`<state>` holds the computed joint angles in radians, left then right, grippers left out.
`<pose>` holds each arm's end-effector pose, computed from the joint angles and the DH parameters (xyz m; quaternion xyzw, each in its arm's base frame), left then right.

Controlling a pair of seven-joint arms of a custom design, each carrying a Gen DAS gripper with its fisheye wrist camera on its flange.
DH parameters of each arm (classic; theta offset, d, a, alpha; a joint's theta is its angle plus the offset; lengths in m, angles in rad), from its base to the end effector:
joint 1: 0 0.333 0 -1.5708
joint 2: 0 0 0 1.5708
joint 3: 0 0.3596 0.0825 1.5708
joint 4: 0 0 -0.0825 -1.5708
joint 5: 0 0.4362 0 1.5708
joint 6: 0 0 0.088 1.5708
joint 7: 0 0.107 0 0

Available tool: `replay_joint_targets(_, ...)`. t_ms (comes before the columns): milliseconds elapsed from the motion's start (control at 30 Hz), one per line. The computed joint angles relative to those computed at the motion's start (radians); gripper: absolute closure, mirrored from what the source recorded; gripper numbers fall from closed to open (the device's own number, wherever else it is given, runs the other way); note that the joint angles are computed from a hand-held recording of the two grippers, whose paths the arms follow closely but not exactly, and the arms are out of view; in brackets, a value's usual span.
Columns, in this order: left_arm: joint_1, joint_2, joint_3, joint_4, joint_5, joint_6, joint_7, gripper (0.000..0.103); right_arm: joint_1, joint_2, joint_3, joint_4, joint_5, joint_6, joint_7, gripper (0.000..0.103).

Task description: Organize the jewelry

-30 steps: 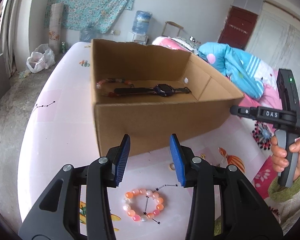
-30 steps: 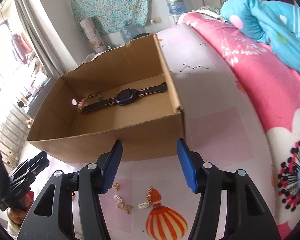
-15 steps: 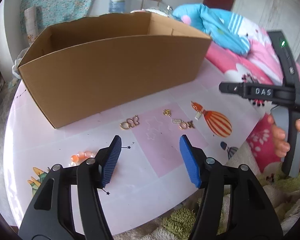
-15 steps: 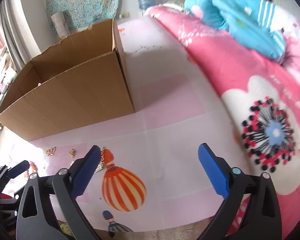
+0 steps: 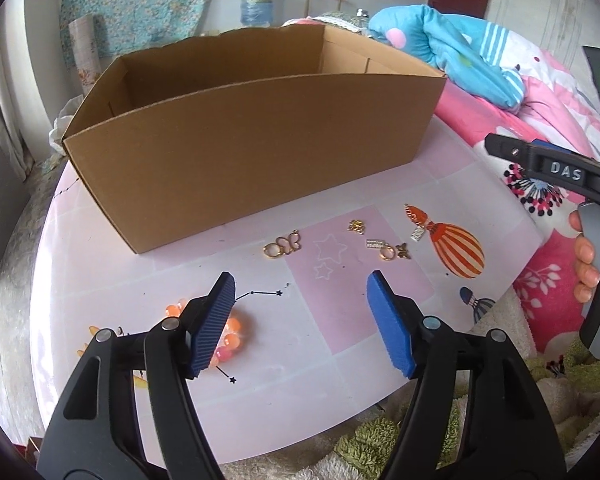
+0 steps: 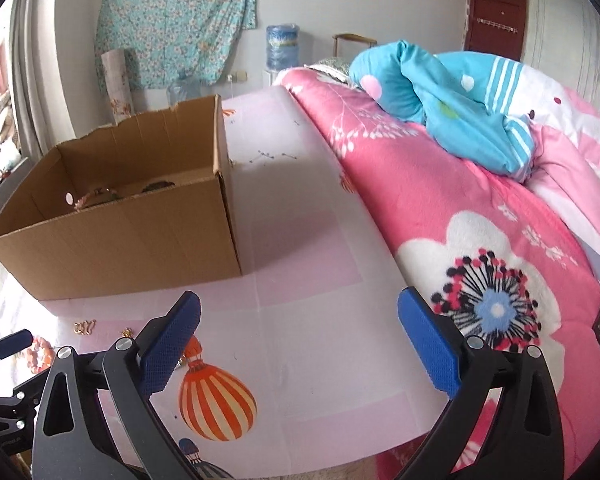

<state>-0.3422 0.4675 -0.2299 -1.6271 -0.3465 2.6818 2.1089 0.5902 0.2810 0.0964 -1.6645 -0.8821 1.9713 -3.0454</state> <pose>0.6812 -0.3911 0.4349 -0.3598 0.8732 -0.3187 0.0807 0.5880 0.4090 0.4893 -0.4170 0.8240 -0.3490 0.1588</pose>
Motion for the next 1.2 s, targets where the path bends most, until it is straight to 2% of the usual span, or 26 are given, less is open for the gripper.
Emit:
replay_joint_targets(200, -0.007, 0.016, 0.017, 0.021, 0.022, -0.01, -0.033, 0.038, -0.011, -0.028, -0.007, -0.053, -0.073, 0.128, 0.046, 0.007)
replay_joint_targets(400, -0.005, 0.035, 0.019, 0.04, 0.025, 0.005, -0.051, 0.038, -0.027, -0.023, -0.01, -0.069, -0.092, 0.224, 0.052, 0.007)
replay_joint_targets(500, -0.002, 0.039, 0.016, 0.04, 0.02, 0.028, -0.05, 0.038, -0.036, -0.035, -0.017, -0.099, -0.116, 0.306, 0.09, 0.007)
replay_joint_targets(633, 0.001, 0.047, 0.014, 0.05, 0.016, 0.045, -0.036, 0.039, -0.044, -0.038, -0.016, -0.112, -0.118, 0.343, 0.095, 0.007)
replay_joint_targets(833, -0.014, 0.077, 0.027, 0.104, 0.049, 0.01, -0.037, 0.059, -0.063, -0.025, -0.015, -0.13, -0.084, 0.446, 0.062, 0.007)
replay_joint_targets(900, -0.017, 0.086, 0.027, 0.12, 0.059, -0.007, -0.031, 0.062, -0.065, -0.016, -0.016, -0.128, -0.074, 0.479, 0.052, 0.007)
replay_joint_targets(1067, -0.038, 0.122, 0.046, 0.179, 0.107, -0.075, -0.047, 0.083, -0.066, 0.015, -0.02, -0.11, -0.038, 0.542, -0.012, 0.017)
replay_joint_targets(1200, -0.037, 0.139, 0.045, 0.214, 0.127, -0.125, -0.036, 0.083, -0.062, 0.028, -0.026, -0.105, -0.009, 0.578, -0.045, 0.018)
